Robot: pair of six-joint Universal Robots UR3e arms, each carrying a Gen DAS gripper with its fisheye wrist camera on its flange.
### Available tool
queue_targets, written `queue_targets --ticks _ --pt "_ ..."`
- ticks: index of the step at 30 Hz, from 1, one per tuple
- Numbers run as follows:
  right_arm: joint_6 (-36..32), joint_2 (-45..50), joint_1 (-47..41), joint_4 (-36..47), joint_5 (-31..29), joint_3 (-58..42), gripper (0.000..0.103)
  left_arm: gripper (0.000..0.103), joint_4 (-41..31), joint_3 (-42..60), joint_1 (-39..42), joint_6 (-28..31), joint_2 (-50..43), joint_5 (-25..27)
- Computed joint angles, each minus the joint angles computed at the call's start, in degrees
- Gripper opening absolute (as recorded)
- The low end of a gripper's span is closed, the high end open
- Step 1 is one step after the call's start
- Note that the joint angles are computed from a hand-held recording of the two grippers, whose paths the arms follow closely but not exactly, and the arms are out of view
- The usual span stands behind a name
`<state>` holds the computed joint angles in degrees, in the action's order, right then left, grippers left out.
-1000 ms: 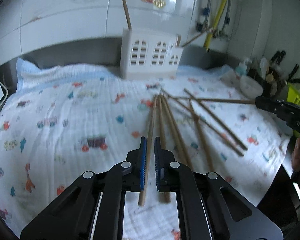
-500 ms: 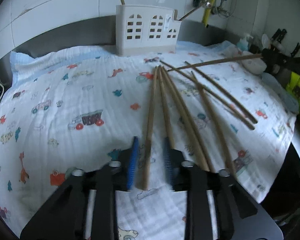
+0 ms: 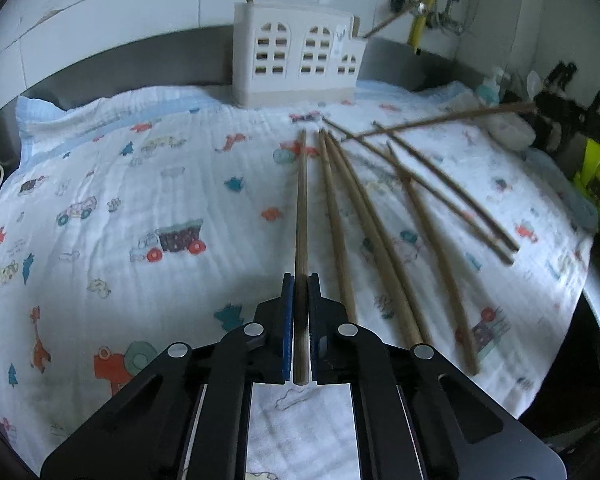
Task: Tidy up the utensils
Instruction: 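Lift both chopsticks and insert them upright into the holder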
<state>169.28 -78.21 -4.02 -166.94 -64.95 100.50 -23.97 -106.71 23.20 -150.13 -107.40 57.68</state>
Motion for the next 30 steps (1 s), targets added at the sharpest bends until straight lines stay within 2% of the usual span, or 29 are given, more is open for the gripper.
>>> queue_targets --ticks 6,10,16,24,30 --pt "0.1 0.8 -0.2 2.1 0.7 -5.2 0.007 0.005 -1.2 2.5 2.9 -4.3 3.0 -8.5" --pt "0.6 2.7 -0.3 4.7 2.1 -11.0 0.007 0.005 2.3 5.7 2.6 -8.0 2.4 -10.1" --pt "-0.2 7.1 1.2 9.6 1.5 -21.5 0.007 0.005 6.2 11.7 0.1 -11.0 -1.8 -8.7" --pt "-2.3 12.9 1.7 17.6 0.1 -36.7 0.007 0.005 -0.1 21.1 -1.2 -10.7 -3.8 -8.3" --pt "-3.3 21.1 1.7 27.8 -2.5 -58.2 0.007 0.005 -9.0 34.7 -2.8 -9.9 -7.7 -7.8"
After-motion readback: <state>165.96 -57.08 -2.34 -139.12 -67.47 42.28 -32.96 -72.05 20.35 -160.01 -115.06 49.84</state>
